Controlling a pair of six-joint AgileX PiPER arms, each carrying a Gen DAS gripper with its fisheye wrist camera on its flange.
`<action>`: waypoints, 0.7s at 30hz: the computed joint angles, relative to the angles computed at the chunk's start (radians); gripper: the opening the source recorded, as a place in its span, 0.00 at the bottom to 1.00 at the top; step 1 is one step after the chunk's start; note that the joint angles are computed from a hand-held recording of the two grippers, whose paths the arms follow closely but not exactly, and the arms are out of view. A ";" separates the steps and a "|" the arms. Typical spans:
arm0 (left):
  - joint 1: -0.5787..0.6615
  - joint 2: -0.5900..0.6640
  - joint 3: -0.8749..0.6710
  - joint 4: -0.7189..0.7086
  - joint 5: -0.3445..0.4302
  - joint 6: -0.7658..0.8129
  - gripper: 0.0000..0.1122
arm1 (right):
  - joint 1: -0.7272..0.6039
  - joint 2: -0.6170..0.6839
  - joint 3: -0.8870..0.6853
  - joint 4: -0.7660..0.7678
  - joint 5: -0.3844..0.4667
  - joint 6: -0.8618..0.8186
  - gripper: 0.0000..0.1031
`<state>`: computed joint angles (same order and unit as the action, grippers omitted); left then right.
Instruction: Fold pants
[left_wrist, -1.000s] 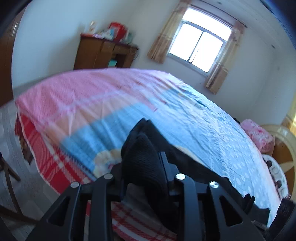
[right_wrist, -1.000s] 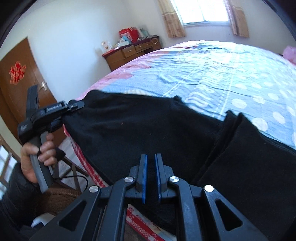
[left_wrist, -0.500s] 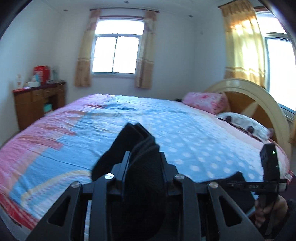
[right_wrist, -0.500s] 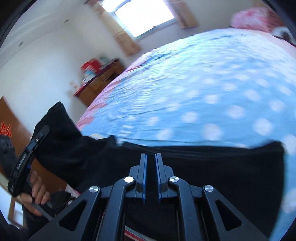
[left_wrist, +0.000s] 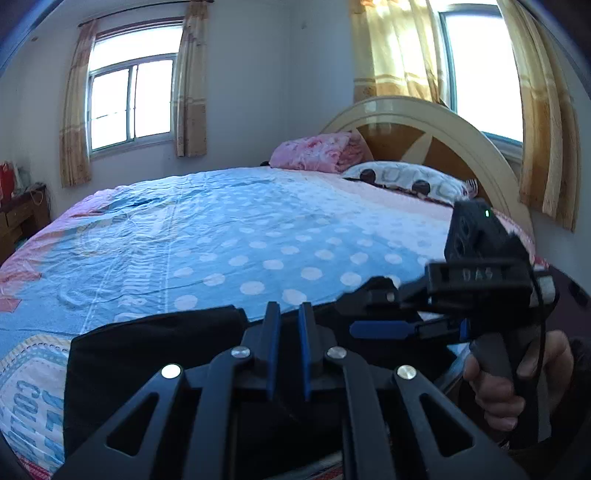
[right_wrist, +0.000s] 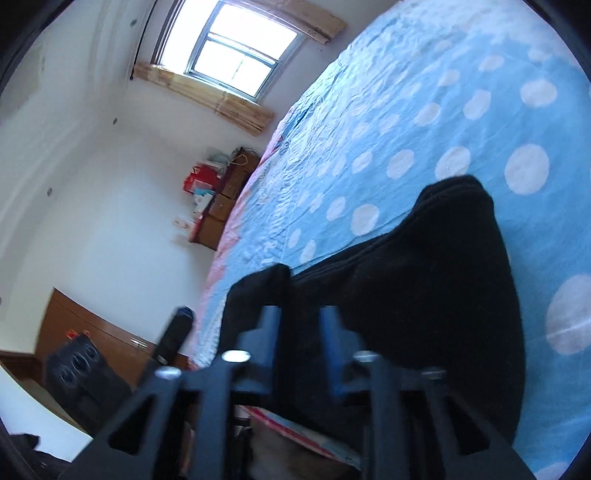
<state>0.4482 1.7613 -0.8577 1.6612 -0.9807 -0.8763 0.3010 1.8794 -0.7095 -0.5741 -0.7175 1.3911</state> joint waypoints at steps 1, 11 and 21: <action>-0.013 -0.008 0.024 -0.019 0.026 0.047 0.10 | 0.001 0.006 0.006 0.014 -0.029 -0.010 0.59; 0.131 0.094 -0.223 0.057 0.057 -0.258 0.41 | 0.024 0.050 -0.090 -0.116 -0.048 0.045 0.59; 0.157 0.221 -0.350 0.082 0.255 -0.381 0.41 | 0.168 0.192 -0.403 -0.203 0.301 0.061 0.59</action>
